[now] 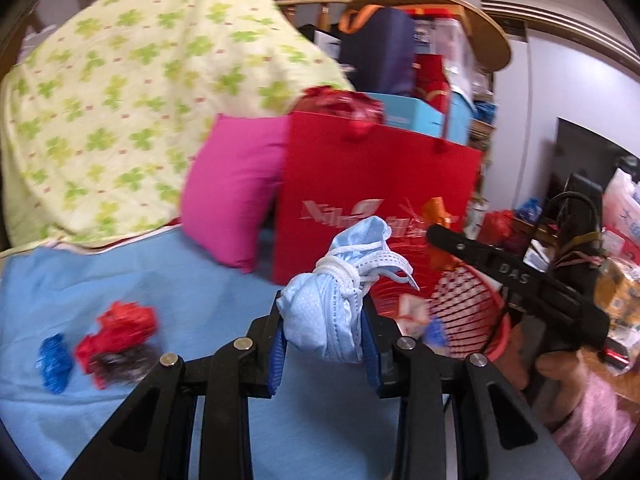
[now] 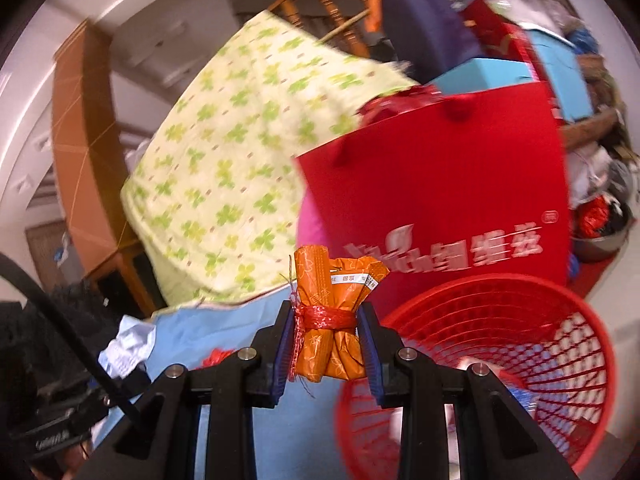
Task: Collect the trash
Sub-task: 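Lower both held items over the red basket and open both tools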
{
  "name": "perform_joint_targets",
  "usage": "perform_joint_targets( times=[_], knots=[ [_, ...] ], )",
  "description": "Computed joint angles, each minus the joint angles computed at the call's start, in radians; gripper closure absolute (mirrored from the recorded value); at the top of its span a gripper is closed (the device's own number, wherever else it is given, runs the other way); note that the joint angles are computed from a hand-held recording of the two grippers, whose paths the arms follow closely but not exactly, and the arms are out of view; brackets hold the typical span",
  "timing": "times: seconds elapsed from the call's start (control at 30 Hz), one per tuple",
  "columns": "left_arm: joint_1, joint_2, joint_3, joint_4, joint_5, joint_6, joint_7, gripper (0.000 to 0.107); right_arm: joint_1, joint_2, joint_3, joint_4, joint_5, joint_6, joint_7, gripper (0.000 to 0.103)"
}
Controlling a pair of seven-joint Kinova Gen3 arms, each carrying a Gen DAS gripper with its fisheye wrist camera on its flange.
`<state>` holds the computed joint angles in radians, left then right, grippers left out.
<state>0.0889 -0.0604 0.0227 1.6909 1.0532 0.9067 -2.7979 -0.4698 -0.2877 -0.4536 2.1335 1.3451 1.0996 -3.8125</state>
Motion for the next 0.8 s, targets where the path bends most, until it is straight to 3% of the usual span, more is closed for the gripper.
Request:
perform_joint_targets(
  times=[0.23, 0.33, 0.37, 0.43, 0.47, 0.6, 0.8],
  knots=[
    [0.122, 0.036, 0.114, -0.072, -0.14, -0.086, 0.162, 0.07, 0.075, -0.173, 0.05, 0.1, -0.073, -0.063, -0.095, 0.068],
    [0.175, 0.082, 0.155, -0.118, -0.232, -0.11, 0.259, 0.052, 0.107, -0.216, 0.08, 0.12, -0.105, -0.114, -0.105, 0.066],
    [0.193, 0.094, 0.168, -0.128, -0.269, -0.124, 0.297, 0.043, 0.114, -0.235, 0.096, 0.131, -0.111, -0.141, -0.111, 0.054],
    [0.218, 0.103, 0.183, -0.127, -0.317, -0.154, 0.334, 0.042, 0.141, -0.262, 0.101, 0.154, -0.098, -0.176, -0.145, 0.034],
    [0.225, 0.104, 0.187, -0.125, -0.338, -0.164, 0.347, 0.042, 0.16, -0.268, 0.089, 0.161, -0.09, -0.177, -0.159, 0.034],
    [0.213, 0.081, 0.169, -0.088, -0.34, -0.18, 0.329, 0.042, 0.215, -0.279, 0.049, 0.176, -0.072, -0.213, -0.195, 0.034],
    [0.131, 0.017, 0.074, 0.013, -0.328, -0.212, 0.265, 0.041, 0.271, -0.189, -0.097, 0.115, -0.004, -0.174, -0.159, 0.034]
  ],
)
